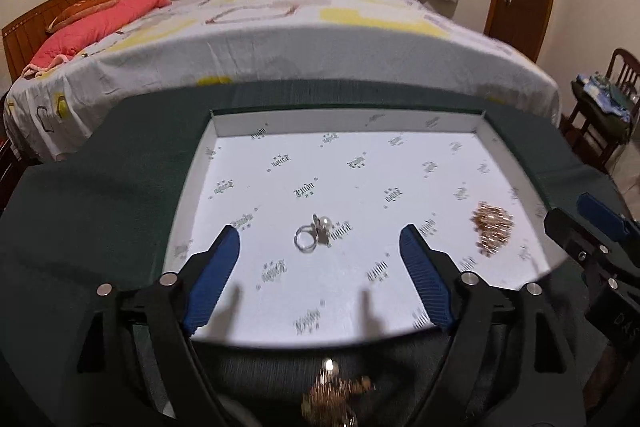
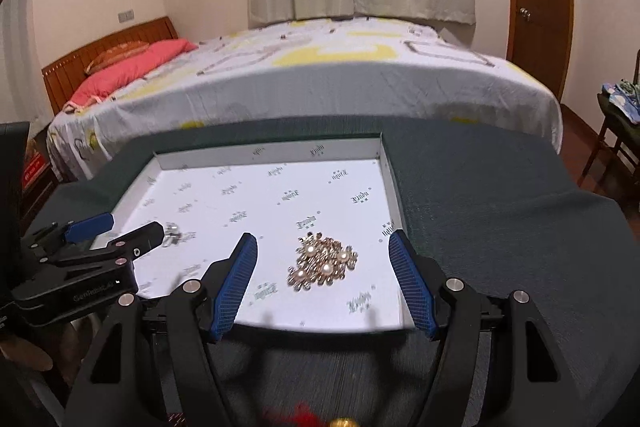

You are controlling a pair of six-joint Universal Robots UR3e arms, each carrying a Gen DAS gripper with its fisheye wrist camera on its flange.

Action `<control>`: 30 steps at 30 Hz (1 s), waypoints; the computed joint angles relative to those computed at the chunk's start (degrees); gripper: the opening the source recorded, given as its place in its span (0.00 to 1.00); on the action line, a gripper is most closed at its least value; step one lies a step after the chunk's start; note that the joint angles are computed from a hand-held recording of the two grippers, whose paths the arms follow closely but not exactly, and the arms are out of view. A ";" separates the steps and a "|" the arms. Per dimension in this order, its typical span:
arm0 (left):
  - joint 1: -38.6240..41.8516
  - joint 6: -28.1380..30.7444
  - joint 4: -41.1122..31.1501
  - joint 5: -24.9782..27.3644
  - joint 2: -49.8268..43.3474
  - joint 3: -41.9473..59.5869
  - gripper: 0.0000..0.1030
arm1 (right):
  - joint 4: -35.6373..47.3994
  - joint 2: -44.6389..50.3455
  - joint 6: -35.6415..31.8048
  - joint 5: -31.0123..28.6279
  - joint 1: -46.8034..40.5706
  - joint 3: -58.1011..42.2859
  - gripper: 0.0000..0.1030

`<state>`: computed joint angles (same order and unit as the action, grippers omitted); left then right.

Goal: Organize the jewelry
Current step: 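Place the ring in the white tray with the left tool while the right tool places the brooch, then withdraw the left tool while the right tool grasps the long rhinestone brooch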

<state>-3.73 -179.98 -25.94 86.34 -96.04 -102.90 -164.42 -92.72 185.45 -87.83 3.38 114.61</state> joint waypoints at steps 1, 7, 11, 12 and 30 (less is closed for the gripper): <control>0.50 -0.17 0.09 -0.72 1.96 -1.67 0.82 | 0.05 -1.95 0.25 -0.12 0.24 1.52 0.64; 3.73 -1.18 -1.43 -4.03 16.53 -13.74 0.83 | 1.53 -13.24 1.97 -2.40 3.50 10.31 0.64; 4.66 -0.19 -2.63 -2.78 26.19 -20.44 0.83 | 3.24 -20.03 3.41 -4.87 6.97 15.73 0.64; 4.77 0.06 -3.30 -2.19 28.84 -22.00 0.83 | 3.55 -21.10 3.82 -5.49 7.95 16.67 0.64; 20.21 10.74 -36.58 -8.92 72.31 -36.02 0.83 | 3.56 -20.69 12.97 -14.67 28.37 24.66 0.49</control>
